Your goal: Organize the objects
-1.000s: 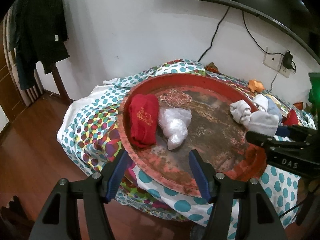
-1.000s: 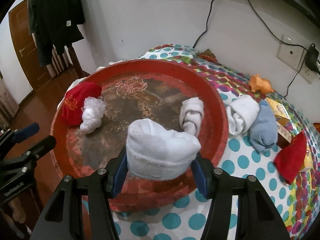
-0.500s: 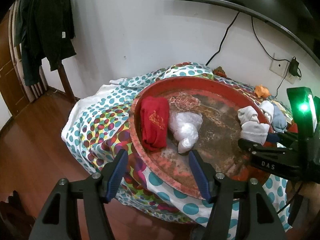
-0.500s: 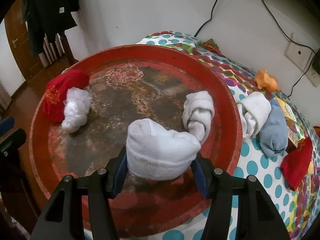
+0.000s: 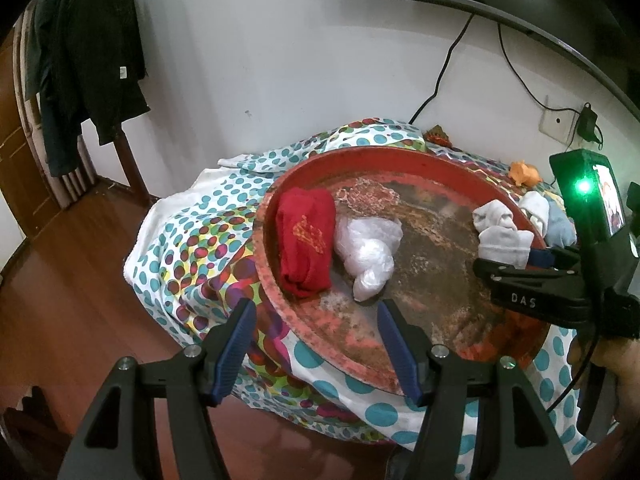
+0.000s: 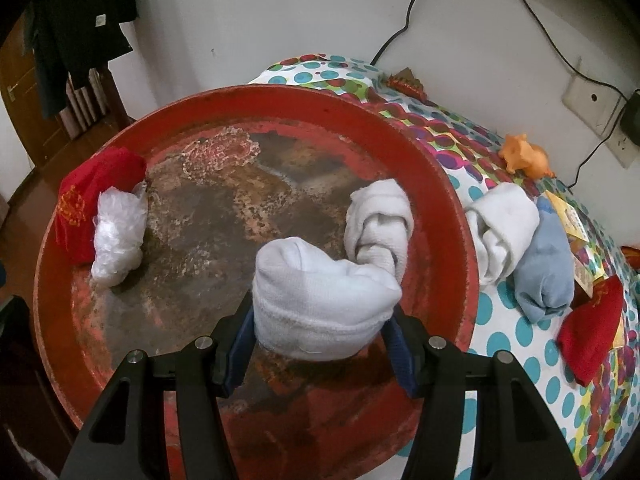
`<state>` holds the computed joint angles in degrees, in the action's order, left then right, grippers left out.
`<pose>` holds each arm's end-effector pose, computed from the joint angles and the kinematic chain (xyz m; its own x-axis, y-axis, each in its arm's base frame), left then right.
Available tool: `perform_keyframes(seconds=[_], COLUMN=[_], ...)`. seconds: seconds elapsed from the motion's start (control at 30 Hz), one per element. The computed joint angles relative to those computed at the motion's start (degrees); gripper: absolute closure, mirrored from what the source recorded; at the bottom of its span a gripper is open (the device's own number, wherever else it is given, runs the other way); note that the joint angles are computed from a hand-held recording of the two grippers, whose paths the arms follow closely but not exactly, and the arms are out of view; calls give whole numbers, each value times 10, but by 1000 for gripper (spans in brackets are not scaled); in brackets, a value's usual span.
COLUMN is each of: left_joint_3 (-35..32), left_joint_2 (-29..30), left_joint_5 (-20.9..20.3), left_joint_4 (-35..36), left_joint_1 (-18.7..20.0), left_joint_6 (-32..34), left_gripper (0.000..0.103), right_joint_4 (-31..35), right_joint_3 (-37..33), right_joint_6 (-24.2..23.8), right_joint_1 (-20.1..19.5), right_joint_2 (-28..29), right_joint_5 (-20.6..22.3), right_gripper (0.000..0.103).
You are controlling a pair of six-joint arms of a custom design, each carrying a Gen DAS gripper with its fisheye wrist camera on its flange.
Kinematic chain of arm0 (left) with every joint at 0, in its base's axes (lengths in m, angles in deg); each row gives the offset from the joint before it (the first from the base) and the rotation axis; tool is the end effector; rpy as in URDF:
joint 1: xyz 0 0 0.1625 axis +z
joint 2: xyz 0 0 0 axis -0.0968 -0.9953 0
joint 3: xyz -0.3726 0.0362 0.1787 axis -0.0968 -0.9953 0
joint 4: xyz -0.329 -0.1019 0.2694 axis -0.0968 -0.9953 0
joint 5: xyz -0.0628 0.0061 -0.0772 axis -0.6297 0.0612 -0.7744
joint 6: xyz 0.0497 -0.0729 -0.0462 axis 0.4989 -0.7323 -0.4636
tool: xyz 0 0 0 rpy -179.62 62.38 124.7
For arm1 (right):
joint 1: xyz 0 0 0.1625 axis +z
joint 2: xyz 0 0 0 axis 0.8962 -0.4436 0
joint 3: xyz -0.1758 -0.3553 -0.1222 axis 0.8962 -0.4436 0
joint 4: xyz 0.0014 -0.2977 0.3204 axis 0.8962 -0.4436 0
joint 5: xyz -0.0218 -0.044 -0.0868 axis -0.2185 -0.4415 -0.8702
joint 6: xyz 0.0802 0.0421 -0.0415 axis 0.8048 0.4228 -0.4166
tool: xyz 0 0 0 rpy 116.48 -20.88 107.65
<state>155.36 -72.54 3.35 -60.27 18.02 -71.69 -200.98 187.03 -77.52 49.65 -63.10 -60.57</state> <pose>-0.1622 -0.2460 0.1765 -0.5634 -0.6060 -0.5615 0.1952 0.5628 -0.8032 0.2874 -0.4491 0.0054 -0.4511 -0.7150 0.5341 -0.8267 0.5602 0.0517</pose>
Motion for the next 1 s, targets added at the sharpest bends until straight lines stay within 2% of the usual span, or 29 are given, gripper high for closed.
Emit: perform_keyframes(seconds=[0.37,0.47,0.5,0.73,1.0], left_joint_3=[-1,-1,-3,-5,-9], left_joint_2=[3,4,8,17,33], left_joint_5=[-1,0,0,0,1], left_joint_4=[2,-3,0,-4,-10], left_joint_1=[0,1,1,7,8], left_joint_6=[0,5,2,10,22], left_gripper=[38,38,38,38,38], right_joint_4=[-12,-18,-21,-15,-15], right_joint_3=[10,13,15,27,64], right_joint_6=[-16,-12,-12,-13,-28], right_joint_1=[5,5,5,7,-7], right_joint_2=[-1,-4,-6,-35,-94], right_joint_5=[-3,3,6,26,62], right_gripper=[46,37,36,35,32])
